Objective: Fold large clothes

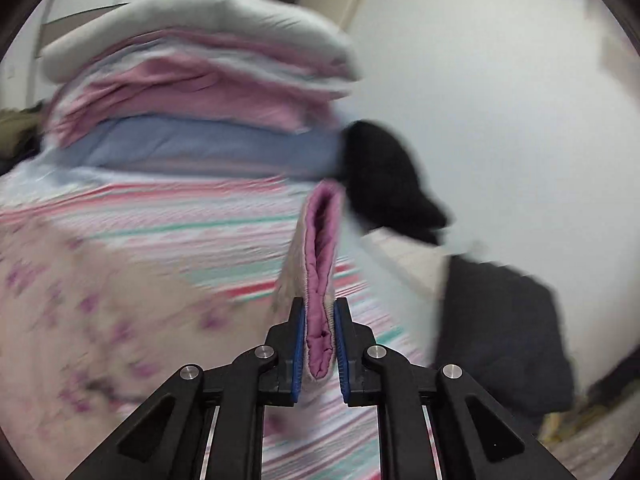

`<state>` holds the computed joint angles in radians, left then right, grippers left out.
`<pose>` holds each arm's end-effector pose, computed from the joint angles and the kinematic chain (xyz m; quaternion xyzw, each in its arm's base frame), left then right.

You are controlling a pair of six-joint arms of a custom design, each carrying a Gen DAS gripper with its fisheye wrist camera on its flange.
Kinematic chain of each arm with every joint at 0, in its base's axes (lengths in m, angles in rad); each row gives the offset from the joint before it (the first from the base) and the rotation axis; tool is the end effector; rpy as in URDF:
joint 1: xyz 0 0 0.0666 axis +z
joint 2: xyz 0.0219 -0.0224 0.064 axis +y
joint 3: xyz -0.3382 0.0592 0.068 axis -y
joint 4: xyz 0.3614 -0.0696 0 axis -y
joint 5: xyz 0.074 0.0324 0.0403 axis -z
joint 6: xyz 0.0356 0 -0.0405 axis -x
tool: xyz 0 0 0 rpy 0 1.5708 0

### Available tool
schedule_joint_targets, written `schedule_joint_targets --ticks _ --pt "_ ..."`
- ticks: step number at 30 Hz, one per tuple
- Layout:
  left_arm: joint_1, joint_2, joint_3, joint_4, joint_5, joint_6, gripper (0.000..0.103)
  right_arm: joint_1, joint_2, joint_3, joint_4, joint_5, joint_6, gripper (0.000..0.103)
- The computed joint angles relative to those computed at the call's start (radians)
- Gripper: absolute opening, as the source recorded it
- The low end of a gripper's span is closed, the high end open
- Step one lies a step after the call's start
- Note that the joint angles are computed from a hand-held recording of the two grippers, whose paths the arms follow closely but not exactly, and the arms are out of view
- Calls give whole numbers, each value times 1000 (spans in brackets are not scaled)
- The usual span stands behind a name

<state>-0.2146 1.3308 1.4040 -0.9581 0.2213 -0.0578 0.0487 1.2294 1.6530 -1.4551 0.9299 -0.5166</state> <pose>0.4249 -0.1010 0.4174 0.1639 0.9223 -0.1298 0.3250 0.3520 -0.0118 0.5387 0.3159 0.8104 -0.3486 0.3492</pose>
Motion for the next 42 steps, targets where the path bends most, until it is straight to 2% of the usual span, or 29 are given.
schedule_joint_targets --ticks 3,5,7,9,10,12,13,14,16,18,19,20,23,25,27,29,32,33,34,35,37,38,39,42 --pt "3 -3 -11 18 -14 -12 102 -111 -22 18 31 85 93 8" --pt "5 -5 -19 29 -19 -22 102 -176 -43 -3 106 148 192 7" --pt "8 -10 -28 43 -18 -27 102 -245 -72 -42 215 191 304 0" --pt "8 -12 -32 50 -10 -33 102 -314 -97 -106 357 269 435 0" --pt "7 -11 -32 51 -9 -36 102 -364 -103 -130 383 249 452 0" --pt "1 -8 -34 49 -14 -46 102 -444 -100 -138 334 147 392 1" --pt "-2 -6 -33 44 -20 -51 102 -496 -112 -149 317 -2 347 1" --pt "-5 -4 -31 42 -21 -56 102 -523 -125 -163 319 -107 330 4" --pt "-12 -5 -34 45 -27 -67 102 -578 -139 -199 338 -369 318 18" --pt "-19 -3 -36 47 -40 -71 102 -565 -133 -221 338 -495 326 55" --pt "-21 -1 -36 46 -43 -74 102 -555 -124 -233 350 -586 350 63" --pt "-23 1 -36 45 -46 -75 102 -538 -113 -241 362 -629 369 68" --pt "-23 7 -37 42 -49 -80 102 -468 -54 -232 374 -658 415 68" --pt "-20 17 -32 33 -44 -84 102 -434 9 -203 359 -718 479 68" --pt "-18 26 -26 29 -42 -84 102 -410 62 -193 360 -745 537 68" --pt "-16 41 -13 11 -42 -86 102 -378 116 -179 355 -752 574 68" --pt "-16 61 2 -18 -49 -92 102 -348 200 -161 331 -746 565 68" --pt "-17 62 3 -23 -58 -95 102 -334 225 -172 346 -687 557 74" --pt "-18 61 3 -24 -62 -99 102 -320 223 -201 408 -606 541 79" --pt "-16 57 1 -25 -65 -103 102 -309 223 -211 435 -508 500 81" --pt "-6 41 1 -26 -73 -106 102 -282 244 -195 406 -296 403 81" --pt "4 37 6 -29 -67 -109 102 -272 246 -190 383 -226 370 81" --pt "15 31 12 -30 -65 -110 102 -265 225 -196 365 -218 358 81" --pt "74 23 53 -54 -63 -111 102 -238 98 -265 372 -370 352 83"
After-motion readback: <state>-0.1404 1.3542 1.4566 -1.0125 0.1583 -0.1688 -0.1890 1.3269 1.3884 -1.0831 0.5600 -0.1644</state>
